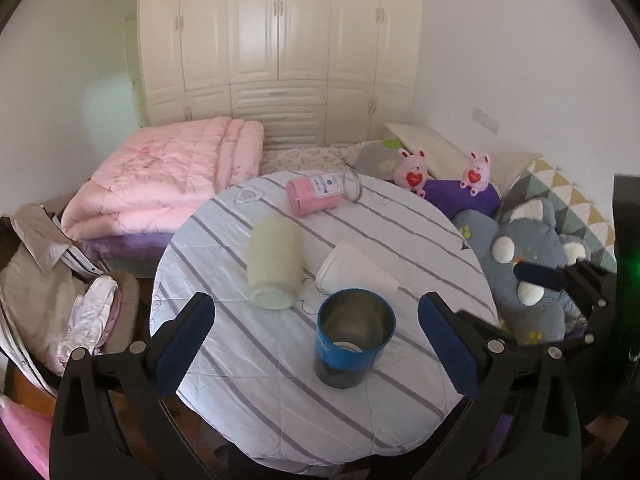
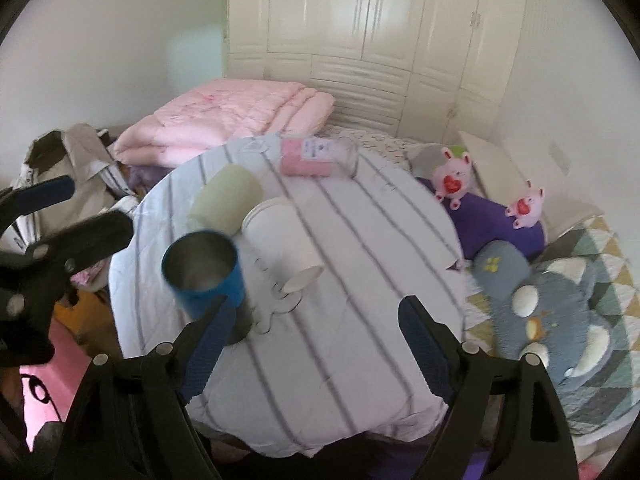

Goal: Flip cup upright

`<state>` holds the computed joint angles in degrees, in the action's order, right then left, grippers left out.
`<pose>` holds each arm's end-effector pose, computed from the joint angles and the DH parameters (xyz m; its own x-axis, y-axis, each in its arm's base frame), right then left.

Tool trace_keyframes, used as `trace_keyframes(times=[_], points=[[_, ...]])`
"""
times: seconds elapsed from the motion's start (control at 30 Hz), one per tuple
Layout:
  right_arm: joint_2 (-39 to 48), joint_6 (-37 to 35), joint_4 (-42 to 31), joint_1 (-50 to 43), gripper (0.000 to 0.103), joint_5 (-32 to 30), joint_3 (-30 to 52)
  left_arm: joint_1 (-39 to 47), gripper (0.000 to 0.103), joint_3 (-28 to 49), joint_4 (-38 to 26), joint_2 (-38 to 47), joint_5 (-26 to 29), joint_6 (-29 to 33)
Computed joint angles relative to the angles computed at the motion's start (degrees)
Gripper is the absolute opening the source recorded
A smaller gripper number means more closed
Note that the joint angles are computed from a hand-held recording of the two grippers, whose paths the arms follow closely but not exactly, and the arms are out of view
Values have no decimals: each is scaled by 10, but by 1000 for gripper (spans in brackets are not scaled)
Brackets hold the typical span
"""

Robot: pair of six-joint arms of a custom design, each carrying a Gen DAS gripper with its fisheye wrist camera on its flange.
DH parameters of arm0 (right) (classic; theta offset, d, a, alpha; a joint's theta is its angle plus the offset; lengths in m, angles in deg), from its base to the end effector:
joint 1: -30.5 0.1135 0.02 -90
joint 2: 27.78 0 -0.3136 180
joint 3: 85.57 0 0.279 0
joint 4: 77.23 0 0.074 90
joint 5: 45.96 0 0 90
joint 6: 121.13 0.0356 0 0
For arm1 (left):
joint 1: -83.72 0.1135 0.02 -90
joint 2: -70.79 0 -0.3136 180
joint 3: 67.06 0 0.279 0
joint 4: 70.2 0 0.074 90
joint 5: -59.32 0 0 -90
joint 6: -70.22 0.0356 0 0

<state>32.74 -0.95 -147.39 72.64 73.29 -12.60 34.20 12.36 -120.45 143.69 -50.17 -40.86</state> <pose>0.1557 0.1174 0.3578 -0.7389 -0.0770 -0.6694 -0.0236 0.9958 -0.0885 0.1926 -0.2073 0.3706 -0.6203 0.2045 -0.7572 0.3616 0.9313 -0.0447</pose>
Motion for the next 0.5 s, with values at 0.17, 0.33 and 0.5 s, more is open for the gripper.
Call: trace_keyframes(times=[0.17, 0.33, 0.5], points=[[21, -7, -5, -3, 85, 30, 33, 5, 103, 14, -5, 10, -18, -6], [32, 0, 7, 16, 85, 112, 46, 27, 103, 14, 10, 9, 9, -13], [43, -1, 14, 11, 85, 143, 51, 29, 103, 20, 10, 23, 11, -5]])
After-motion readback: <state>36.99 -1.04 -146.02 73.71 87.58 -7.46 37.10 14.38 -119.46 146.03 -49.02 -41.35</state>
